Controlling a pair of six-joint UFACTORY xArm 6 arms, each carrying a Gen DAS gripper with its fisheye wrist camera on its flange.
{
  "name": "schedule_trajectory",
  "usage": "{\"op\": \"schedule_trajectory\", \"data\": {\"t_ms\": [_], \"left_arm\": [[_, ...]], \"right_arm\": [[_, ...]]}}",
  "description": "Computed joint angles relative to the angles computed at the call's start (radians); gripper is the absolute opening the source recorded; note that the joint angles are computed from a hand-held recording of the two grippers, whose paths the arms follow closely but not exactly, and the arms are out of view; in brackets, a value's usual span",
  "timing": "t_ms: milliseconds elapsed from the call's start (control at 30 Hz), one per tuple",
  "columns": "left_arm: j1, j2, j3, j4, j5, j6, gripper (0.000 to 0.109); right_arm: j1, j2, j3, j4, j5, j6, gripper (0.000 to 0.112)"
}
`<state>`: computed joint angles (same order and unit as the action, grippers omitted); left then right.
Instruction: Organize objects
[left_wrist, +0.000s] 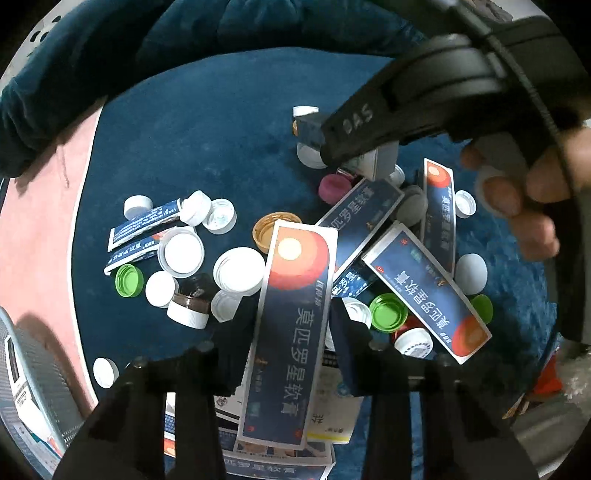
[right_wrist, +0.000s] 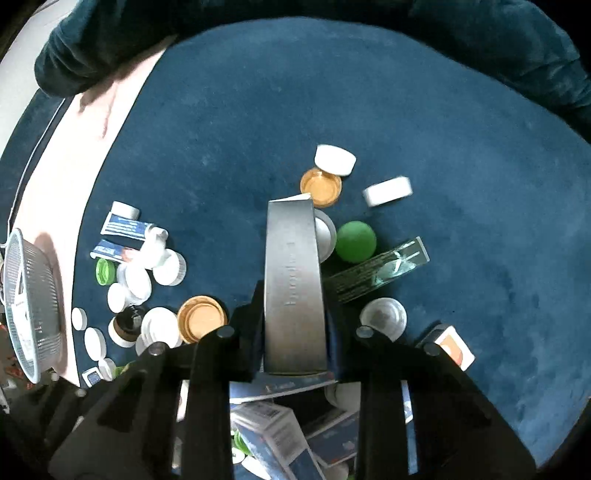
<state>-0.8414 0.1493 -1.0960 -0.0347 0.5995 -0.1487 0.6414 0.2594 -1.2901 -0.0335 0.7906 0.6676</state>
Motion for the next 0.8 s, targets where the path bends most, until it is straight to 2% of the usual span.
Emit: {"op": "schedule_trajectory", "data": {"t_ms": [67, 233, 533, 800], "left_arm": [[0.007, -0.012, 0.011, -0.017, -0.013, -0.001, 0.041], [0.037, -0.071, 0.056, 0.019, -0.043, -0.102, 0.041], [0.149, -0.189, 0.160, 0.104, -0.056, -0.306, 0.041], [0.246, -0.294, 0.210, 0.072, 0.027, -0.363, 0.041]], "right_arm": [[0.005, -0.031, 0.030, 0.017, -0.026, 0.011, 0.028], [0.024, -0.071, 0.058, 0.047, -0.077, 0.025, 0.028], [0.079, -0.012, -0.024, 0.125, -0.081, -0.040, 0.028], [0.137, 0.065, -0.150, 0.188, -0.025, -0.096, 0.028]]}}
